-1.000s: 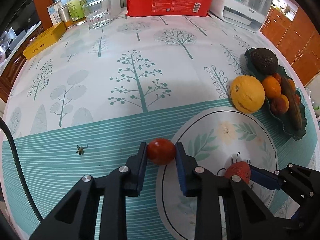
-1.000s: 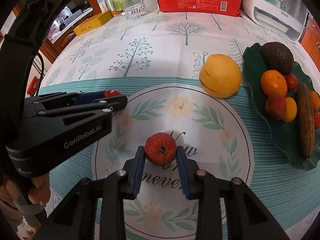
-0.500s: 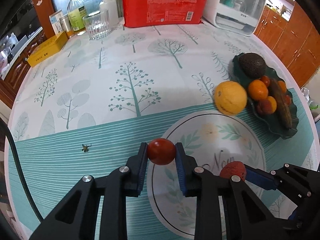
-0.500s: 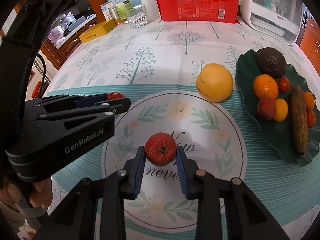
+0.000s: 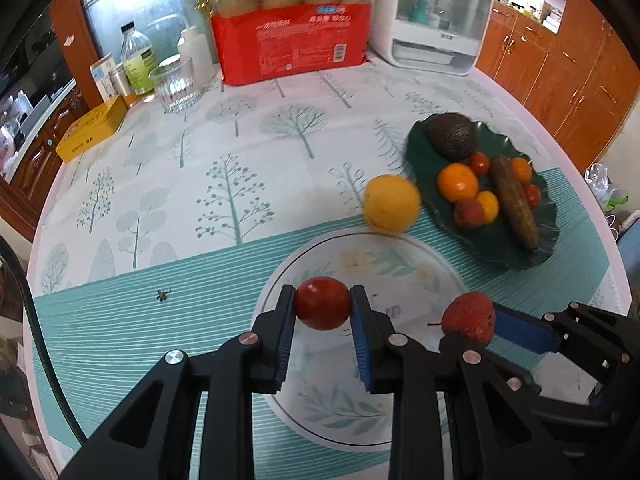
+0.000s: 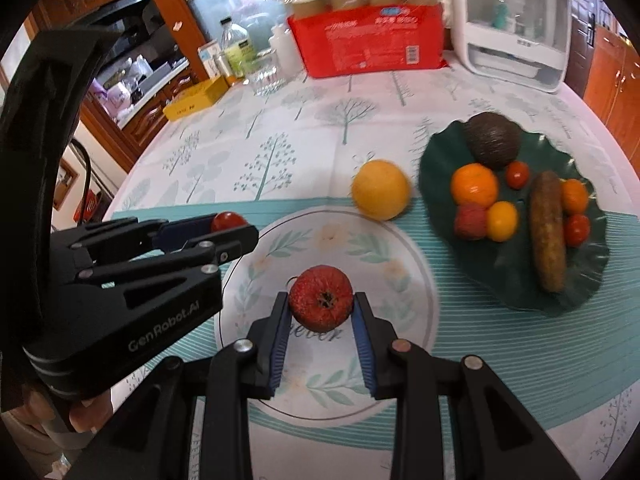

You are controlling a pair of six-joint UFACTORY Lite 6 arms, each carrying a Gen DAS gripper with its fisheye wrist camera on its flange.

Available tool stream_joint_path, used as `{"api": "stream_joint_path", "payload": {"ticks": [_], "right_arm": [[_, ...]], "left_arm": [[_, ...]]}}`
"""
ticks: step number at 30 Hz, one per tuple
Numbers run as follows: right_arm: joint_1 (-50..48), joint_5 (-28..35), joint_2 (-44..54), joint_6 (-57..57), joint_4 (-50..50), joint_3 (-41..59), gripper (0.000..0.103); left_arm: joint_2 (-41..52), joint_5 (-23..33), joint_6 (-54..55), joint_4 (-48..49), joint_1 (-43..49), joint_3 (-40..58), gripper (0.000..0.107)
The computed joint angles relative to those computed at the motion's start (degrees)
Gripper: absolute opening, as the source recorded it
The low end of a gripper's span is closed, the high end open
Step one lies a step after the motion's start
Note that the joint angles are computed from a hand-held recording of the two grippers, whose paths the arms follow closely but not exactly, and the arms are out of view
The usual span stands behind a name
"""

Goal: Organize fruits
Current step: 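Carry the apple with the right tool while the left tool carries the cherry tomato onto the green plate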

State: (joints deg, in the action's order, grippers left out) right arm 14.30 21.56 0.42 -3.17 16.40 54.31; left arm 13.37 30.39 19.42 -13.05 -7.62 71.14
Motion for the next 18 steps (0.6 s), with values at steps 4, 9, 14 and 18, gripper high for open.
{"api": "stream_joint_path", "payload": {"ticks": [4, 9, 14, 18], "right_arm": [[-5.4, 2.5, -4.0, -7.0, 4.3, -1.2, 0.031], [-14.3, 7.6, -5.1, -17.3, 9.8, 0.7, 0.031], [-24.5, 14.8, -0.2, -25.6, 12.8, 10.7, 0.031], [-29.6, 19.1, 6.3, -28.2, 12.3, 23.2, 0.031]], "left_arm": [[-1.0, 1.6, -4.6, 2.3, -2.8, 2.4, 0.025], [0.3, 4.5, -11.4, 5.2, -6.8, 8.8, 0.025], [4.3, 7.7, -19.3, 9.6, -11.8, 18.5, 0.025], [11.5, 11.3, -24.7, 12.7, -15.8, 31.5, 0.025]]}}
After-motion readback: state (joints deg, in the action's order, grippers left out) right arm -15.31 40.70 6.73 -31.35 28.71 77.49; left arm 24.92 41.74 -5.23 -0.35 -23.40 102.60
